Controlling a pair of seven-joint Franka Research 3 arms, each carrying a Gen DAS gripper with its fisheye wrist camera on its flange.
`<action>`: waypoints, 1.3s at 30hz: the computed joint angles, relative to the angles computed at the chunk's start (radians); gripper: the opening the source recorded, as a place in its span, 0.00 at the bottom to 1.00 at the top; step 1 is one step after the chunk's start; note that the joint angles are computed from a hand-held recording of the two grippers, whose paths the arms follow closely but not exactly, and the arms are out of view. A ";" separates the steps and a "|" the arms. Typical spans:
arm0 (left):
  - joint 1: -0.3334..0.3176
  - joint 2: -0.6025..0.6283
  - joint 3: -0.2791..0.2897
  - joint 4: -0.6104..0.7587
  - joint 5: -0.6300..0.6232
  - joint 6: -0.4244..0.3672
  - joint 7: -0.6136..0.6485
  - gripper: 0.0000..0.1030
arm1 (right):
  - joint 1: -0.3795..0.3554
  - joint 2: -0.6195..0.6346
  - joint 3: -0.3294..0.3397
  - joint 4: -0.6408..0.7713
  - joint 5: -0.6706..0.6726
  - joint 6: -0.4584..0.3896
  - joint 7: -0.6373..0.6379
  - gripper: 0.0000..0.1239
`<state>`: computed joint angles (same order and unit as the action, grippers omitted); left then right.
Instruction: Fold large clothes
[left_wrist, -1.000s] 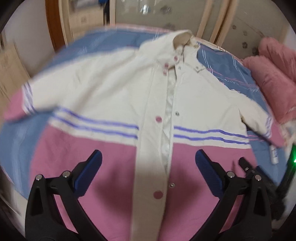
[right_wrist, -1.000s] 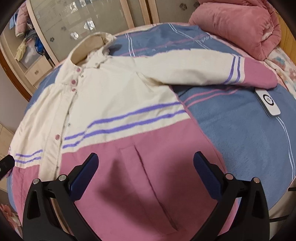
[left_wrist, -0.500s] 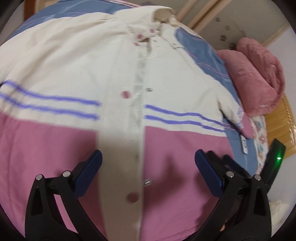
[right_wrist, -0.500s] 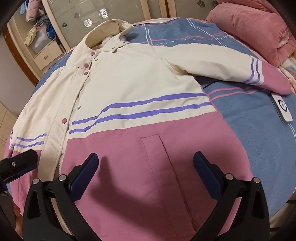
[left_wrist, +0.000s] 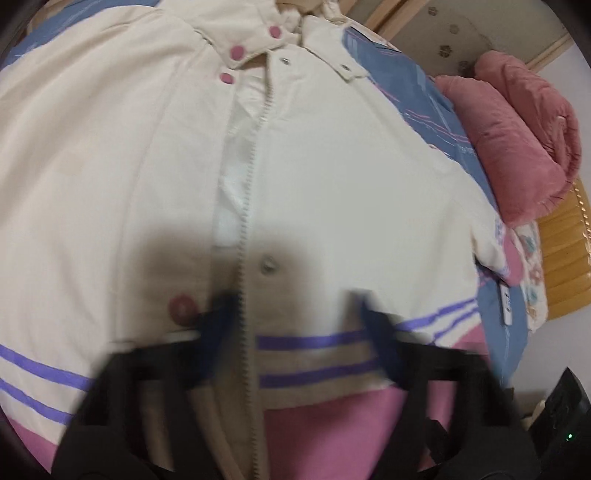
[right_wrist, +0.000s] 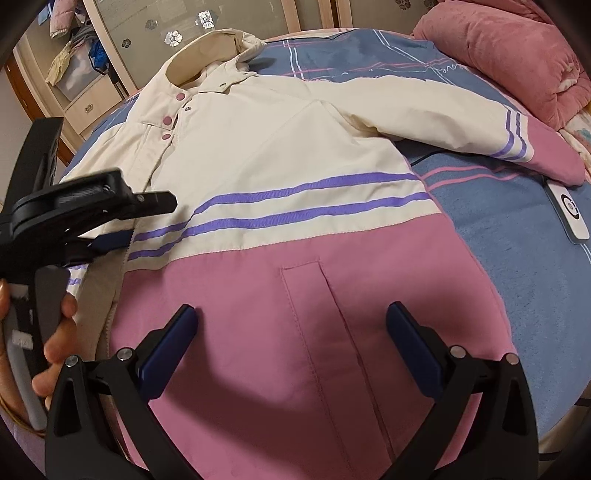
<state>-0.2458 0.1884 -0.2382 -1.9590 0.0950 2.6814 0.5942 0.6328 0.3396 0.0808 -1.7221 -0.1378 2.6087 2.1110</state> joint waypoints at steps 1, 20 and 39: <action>0.005 -0.009 0.000 -0.018 -0.016 0.017 -0.007 0.22 | 0.005 0.003 -0.006 0.003 -0.010 -0.001 0.011 0.82; 0.032 -0.110 -0.009 -0.200 -0.177 0.227 0.036 0.08 | 0.013 -0.005 -0.014 -0.012 -0.080 0.016 0.054 0.82; 0.022 -0.008 0.013 0.031 0.048 0.105 -0.011 0.46 | -0.047 -0.043 0.018 -0.112 0.087 0.187 -0.023 0.82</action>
<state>-0.2235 0.1805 -0.2252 -1.9282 0.1425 2.7865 0.5830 0.5862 0.2962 0.0990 -1.8341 -0.0510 2.7953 2.0877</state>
